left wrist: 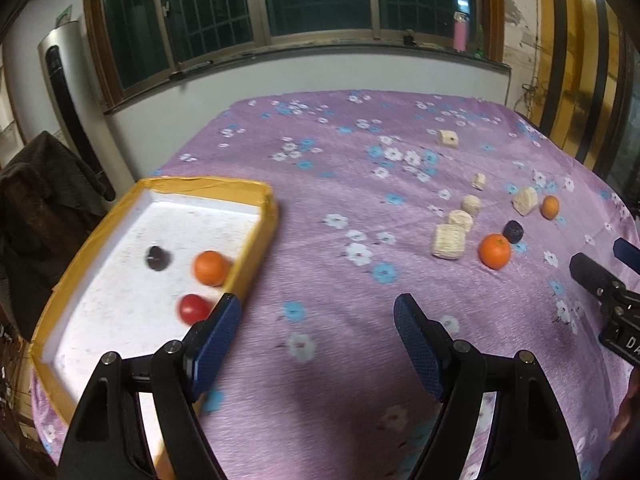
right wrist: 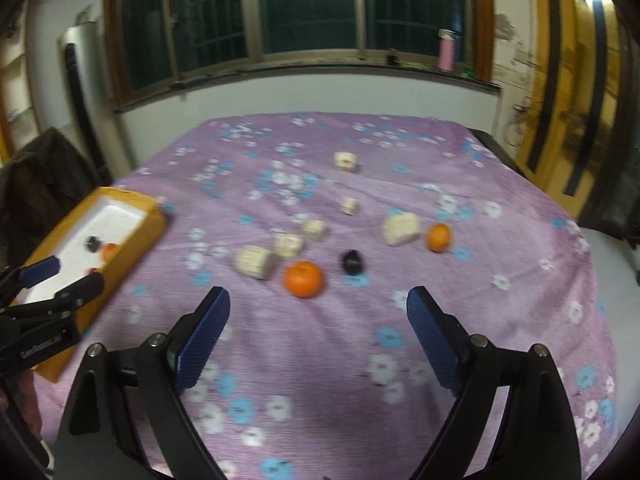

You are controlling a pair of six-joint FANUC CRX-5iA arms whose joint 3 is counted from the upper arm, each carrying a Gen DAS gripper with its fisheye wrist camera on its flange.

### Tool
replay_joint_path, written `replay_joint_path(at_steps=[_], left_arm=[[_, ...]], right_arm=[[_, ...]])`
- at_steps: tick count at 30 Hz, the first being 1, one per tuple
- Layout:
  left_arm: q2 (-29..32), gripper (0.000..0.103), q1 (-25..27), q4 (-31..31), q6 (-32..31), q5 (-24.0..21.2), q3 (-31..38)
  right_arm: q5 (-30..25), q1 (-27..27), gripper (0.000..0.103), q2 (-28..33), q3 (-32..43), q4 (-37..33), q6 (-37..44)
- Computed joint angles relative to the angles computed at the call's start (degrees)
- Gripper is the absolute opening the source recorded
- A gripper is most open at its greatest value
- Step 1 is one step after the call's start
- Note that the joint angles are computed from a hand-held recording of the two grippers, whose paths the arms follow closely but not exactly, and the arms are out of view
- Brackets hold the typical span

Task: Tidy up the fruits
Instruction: 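Move both open tools back toward the remaining items on the sheet, then grasp a beige woven cylinder with the left tool while the right tool grasps a white block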

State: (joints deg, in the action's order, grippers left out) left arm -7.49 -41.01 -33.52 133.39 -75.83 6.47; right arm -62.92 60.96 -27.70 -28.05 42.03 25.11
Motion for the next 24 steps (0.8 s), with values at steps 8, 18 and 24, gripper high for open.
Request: replay_joint_path(at_steps=[8, 18, 24], left_arm=[[4.50, 0.079, 1.87, 4.07, -2.09, 4.18, 1.76], [7.60, 0.079, 4.14, 8.07, -4.99, 8.37, 2.03], [9.54, 0.079, 4.63, 8.97, -7.18, 10.07, 2.95]], right_arm=[[-2.05, -3.54, 0.090, 1.47, -0.15, -0.55, 1.49], [-1.21, -8.41, 0.090, 3.20, 0.40, -2.39, 4.69], [3.75, -14.38, 0.090, 2.94, 1.08, -7.02, 8.25]])
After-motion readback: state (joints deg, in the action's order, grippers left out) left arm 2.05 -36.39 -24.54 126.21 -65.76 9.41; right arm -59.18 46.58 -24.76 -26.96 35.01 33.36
